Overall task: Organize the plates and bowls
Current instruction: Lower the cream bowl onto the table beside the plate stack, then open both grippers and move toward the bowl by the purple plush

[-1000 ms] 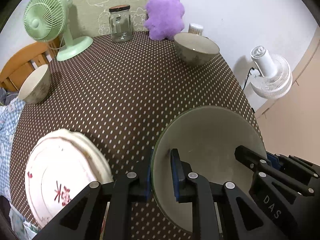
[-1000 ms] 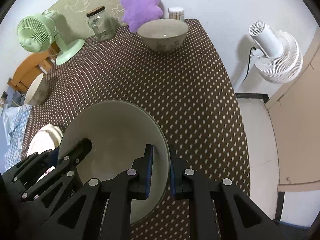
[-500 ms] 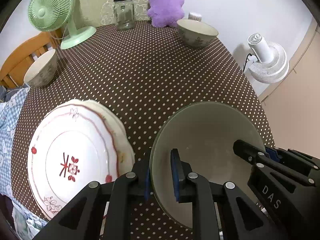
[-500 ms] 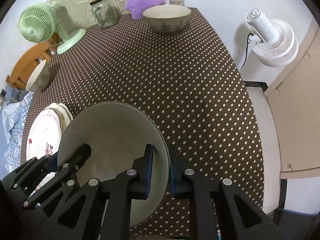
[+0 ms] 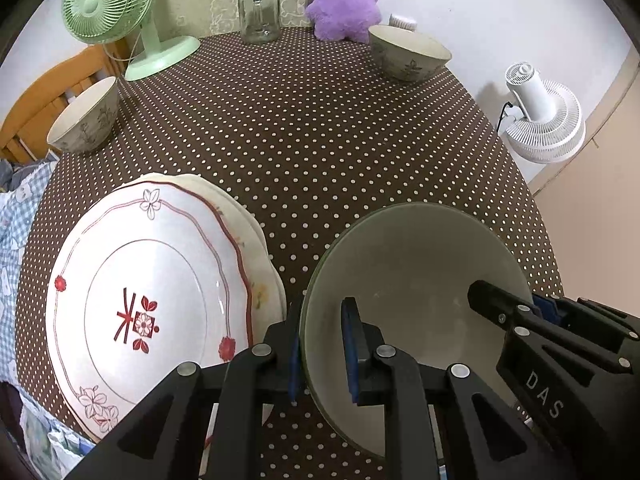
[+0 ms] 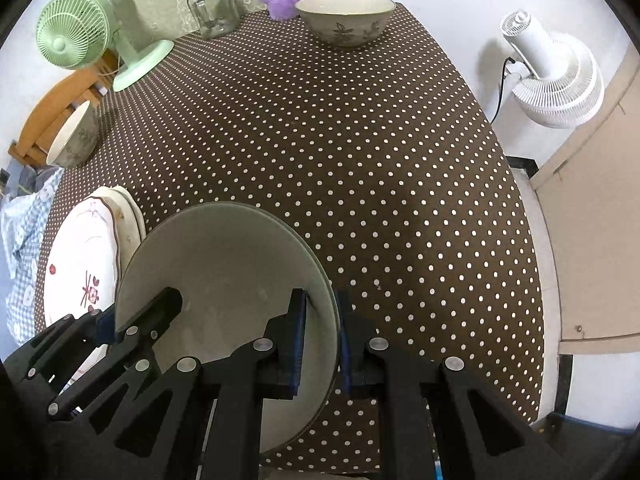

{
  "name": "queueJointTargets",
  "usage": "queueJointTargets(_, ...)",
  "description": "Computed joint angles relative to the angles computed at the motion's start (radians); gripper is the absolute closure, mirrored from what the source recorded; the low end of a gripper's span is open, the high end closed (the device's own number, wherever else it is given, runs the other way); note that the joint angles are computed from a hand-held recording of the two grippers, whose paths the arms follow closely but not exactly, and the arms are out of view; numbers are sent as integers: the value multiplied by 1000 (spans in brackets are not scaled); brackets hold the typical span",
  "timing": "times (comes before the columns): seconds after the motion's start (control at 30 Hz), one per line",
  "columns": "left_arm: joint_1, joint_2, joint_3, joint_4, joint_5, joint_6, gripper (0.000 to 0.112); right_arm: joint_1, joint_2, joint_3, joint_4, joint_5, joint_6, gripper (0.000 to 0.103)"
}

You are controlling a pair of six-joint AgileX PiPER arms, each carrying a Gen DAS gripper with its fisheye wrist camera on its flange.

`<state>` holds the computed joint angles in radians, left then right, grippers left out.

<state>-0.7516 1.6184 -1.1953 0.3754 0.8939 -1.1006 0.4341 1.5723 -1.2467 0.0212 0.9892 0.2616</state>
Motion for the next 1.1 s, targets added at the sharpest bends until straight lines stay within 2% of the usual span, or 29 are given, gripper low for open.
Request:
queueJointTargets(0.07,8,-1,1,-8,-4,15,92,1,5,-8,3,6,-9,84)
queueJointTargets(0.1,10,-2,0,-12,0,19,85,-1,10,-14,8,12,-13,84)
queueJointTargets(0.23,12,-6,-22,-31,16,40,78,-5,14,-29,8,27,-14,83)
queueJointTargets(0.33,2,0,-43,-8,54,30,74,6,-1,-33,-25,31,10,63)
queueJointTargets(0.47,25,-23,-39,-36,56,57,68,-1,-16,-45,-33,44,20,48)
queueJointTargets(0.53,30,-34,-46,-42,67,73,64,-2,-37,-65,-50,65,34,44)
queueJointTargets(0.6,15,-47,-65,-6,124,50,50,0,-56,-81,-61,81,43,43)
queueJointTargets(0.73,21,-101,-58,1,130,52,48,9,-91,-105,-72,94,78,33)
queueJointTargets(0.83,13,-133,-60,26,141,49,45,22,-115,-125,-93,102,110,31)
queueJointTargets(1.0,-4,-174,-72,76,166,43,34,44,-151,-161,-134,121,165,26)
queueJointTargets(1.1,-28,-193,-94,100,185,54,26,51,-176,-188,-145,133,185,18)
